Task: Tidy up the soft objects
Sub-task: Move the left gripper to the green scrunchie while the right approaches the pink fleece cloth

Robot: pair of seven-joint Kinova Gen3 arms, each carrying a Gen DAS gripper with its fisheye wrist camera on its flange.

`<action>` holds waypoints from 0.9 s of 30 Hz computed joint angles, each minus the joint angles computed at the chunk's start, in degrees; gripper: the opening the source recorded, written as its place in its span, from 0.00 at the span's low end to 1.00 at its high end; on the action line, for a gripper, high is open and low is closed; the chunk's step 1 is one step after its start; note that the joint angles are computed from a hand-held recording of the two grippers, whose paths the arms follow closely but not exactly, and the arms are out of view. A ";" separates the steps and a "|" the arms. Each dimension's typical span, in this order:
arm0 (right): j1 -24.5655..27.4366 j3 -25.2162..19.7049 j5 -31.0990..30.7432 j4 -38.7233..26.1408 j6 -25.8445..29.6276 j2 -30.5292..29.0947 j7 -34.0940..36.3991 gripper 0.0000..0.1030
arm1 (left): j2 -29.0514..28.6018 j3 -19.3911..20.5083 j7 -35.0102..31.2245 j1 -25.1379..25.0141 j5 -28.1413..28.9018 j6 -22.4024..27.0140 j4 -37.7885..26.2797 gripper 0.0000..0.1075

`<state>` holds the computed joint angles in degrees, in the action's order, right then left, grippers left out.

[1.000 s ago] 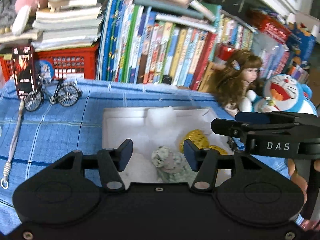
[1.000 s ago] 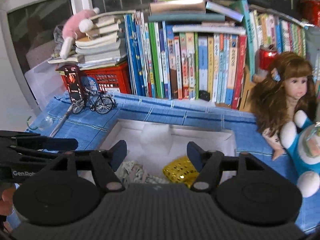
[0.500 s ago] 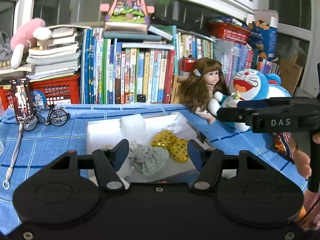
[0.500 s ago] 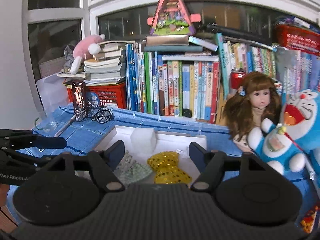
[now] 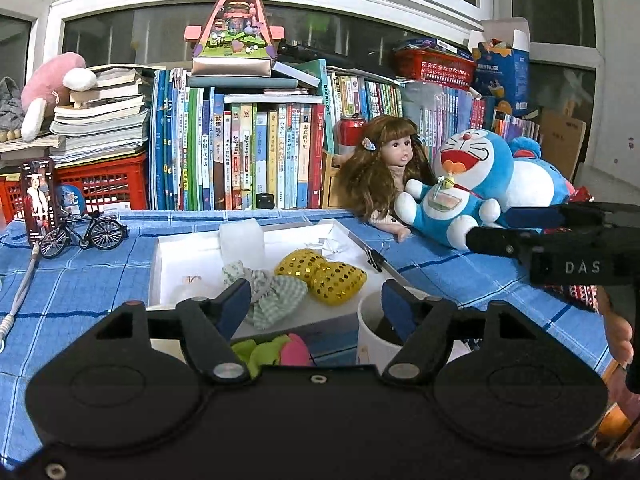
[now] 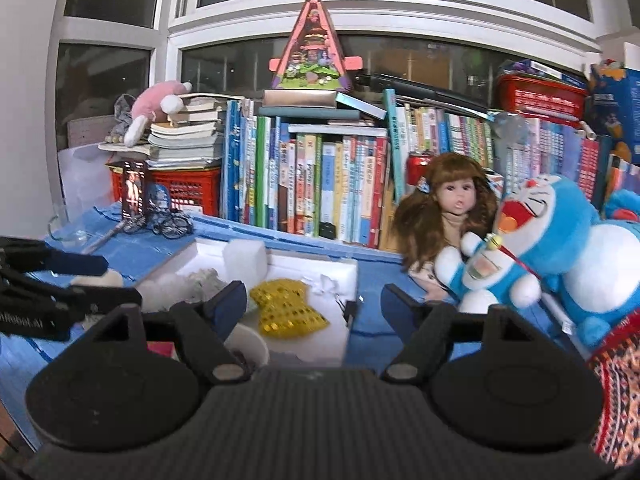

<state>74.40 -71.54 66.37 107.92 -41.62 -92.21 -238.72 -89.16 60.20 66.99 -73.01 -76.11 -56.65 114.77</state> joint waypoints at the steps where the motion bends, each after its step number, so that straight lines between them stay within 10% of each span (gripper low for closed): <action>1: -0.25 0.43 0.27 0.42 -0.28 -0.98 -0.96 0.82 | -0.83 0.13 -0.22 0.25 0.73 0.39 0.31 0.67; 27: -2.09 9.51 5.50 4.56 -11.26 -21.88 -21.87 0.82 | -16.96 -3.88 18.96 -0.11 -4.58 -6.02 -3.25 0.60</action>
<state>72.31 -62.03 71.87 112.48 -52.89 -114.09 -260.59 -106.13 56.31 85.95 -73.12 -80.69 -62.67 111.52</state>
